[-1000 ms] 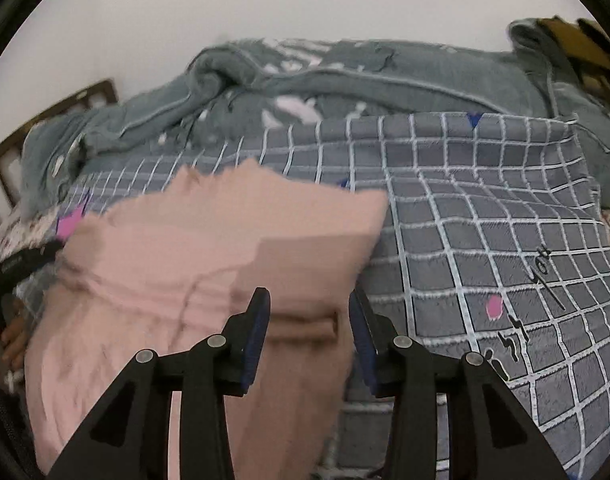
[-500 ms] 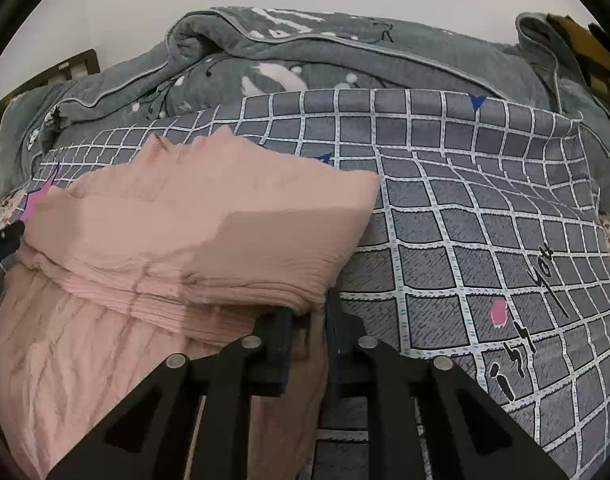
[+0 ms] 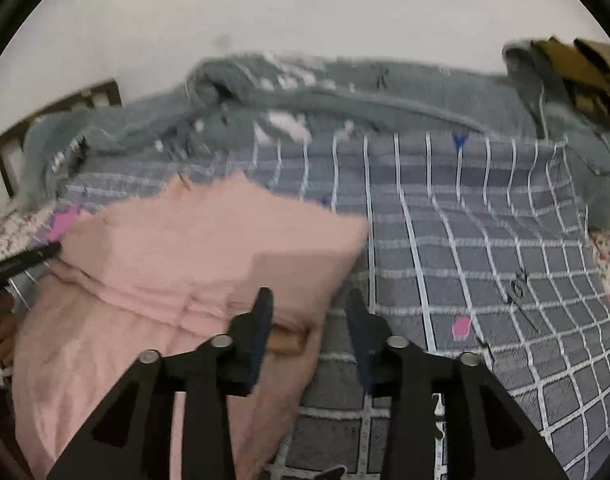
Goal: Fold small clothes
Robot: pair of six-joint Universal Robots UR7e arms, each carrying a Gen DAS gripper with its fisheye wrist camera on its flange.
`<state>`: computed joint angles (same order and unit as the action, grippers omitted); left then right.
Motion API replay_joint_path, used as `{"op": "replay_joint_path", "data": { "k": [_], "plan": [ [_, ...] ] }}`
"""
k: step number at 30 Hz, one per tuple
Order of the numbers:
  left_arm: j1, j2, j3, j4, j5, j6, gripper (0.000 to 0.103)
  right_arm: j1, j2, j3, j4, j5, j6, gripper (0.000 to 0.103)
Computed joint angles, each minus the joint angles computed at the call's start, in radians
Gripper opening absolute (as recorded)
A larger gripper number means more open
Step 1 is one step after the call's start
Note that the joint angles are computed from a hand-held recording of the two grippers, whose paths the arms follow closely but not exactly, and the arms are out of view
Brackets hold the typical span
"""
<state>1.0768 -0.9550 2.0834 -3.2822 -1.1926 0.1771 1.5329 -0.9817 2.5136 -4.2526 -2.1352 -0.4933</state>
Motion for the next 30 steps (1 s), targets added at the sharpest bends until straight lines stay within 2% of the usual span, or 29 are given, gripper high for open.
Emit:
{"op": "replay_joint_path", "data": {
  "k": [2, 3, 6, 9, 11, 14, 17, 19, 21, 23, 25, 26, 30],
  "plan": [
    [0.0, 0.007, -0.007, 0.008, 0.008, -0.013, 0.03, -0.007, -0.011, -0.006, 0.04, 0.032, 0.034, 0.041],
    [0.0, 0.011, -0.011, 0.016, 0.015, -0.022, 0.024, -0.007, -0.009, -0.015, 0.058, 0.032, 0.043, 0.041],
    [0.007, 0.011, -0.019, 0.041, 0.012, -0.045, 0.012, 0.005, 0.035, -0.064, 0.072, -0.014, 0.039, 0.041],
    [0.02, -0.008, -0.005, 0.027, -0.046, -0.042, 0.008, 0.01, 0.071, -0.113, 0.125, -0.096, 0.034, 0.039],
    [0.021, -0.021, 0.006, 0.025, -0.063, -0.044, 0.008, 0.005, 0.069, -0.124, 0.158, -0.147, 0.08, 0.033],
    [0.031, -0.044, 0.022, 0.034, -0.104, -0.058, 0.008, -0.021, 0.037, -0.093, 0.133, -0.122, 0.142, 0.033],
    [0.05, -0.056, 0.022, 0.063, -0.144, -0.099, 0.008, -0.027, 0.038, -0.083, 0.112, -0.111, 0.142, 0.033],
    [0.056, -0.053, 0.018, 0.073, -0.143, -0.118, 0.008, -0.016, 0.053, -0.089, 0.097, -0.131, 0.123, 0.033],
    [0.046, -0.04, 0.014, 0.067, -0.106, -0.111, 0.01, 0.0, 0.069, -0.093, 0.069, -0.147, 0.091, 0.034],
    [0.023, -0.027, 0.017, 0.04, -0.047, -0.088, 0.012, 0.011, 0.083, -0.094, 0.034, -0.145, 0.059, 0.039],
    [-0.008, -0.01, 0.025, -0.004, 0.027, -0.05, 0.019, 0.021, 0.095, -0.099, 0.013, -0.148, 0.034, 0.054],
    [-0.021, 0.001, 0.029, -0.032, 0.055, -0.027, 0.026, 0.024, 0.1, -0.103, 0.007, -0.153, 0.027, 0.058],
    [-0.031, 0.013, 0.029, -0.063, 0.064, -0.007, 0.033, 0.027, 0.101, -0.108, 0.026, -0.158, 0.029, 0.06]
  ]
}}
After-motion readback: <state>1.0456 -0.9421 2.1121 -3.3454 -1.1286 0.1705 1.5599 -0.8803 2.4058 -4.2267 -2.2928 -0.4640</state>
